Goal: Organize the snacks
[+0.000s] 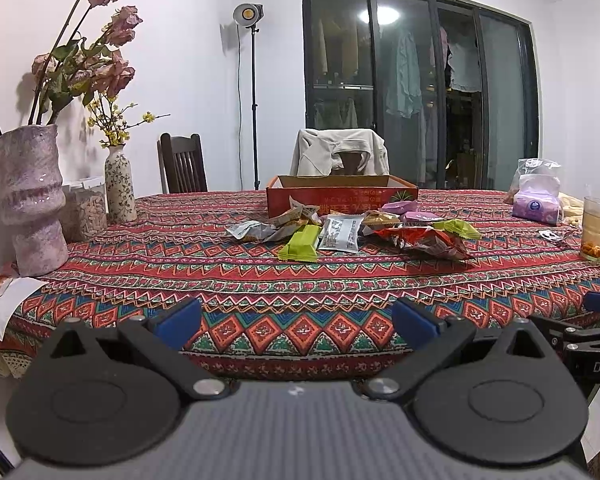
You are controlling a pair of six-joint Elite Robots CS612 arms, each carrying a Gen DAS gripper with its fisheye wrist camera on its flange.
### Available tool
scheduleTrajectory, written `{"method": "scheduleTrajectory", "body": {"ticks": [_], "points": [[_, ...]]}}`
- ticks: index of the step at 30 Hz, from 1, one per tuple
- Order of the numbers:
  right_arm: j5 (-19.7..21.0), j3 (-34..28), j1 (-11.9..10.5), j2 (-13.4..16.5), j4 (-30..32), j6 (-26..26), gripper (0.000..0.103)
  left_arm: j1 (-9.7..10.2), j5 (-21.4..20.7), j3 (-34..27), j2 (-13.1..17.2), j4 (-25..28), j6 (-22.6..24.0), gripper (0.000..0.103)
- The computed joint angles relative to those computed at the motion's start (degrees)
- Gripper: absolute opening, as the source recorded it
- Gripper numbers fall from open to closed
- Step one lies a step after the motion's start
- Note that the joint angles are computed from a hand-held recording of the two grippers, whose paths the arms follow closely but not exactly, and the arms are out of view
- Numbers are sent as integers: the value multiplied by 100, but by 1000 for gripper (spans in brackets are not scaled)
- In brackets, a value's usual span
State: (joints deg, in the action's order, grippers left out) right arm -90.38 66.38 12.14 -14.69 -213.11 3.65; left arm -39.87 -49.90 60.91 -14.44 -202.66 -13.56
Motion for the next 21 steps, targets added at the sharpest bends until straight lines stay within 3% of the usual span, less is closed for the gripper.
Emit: {"method": "scheduleTrajectory", "body": {"ticks": [17,21], "points": [[226,-94,-39,25,66,47,103,35,-118,-79,47,275,-320,103],[245,-263,-56,103,168,96,103,95,-242,-135,48,669,-624,103]]}}
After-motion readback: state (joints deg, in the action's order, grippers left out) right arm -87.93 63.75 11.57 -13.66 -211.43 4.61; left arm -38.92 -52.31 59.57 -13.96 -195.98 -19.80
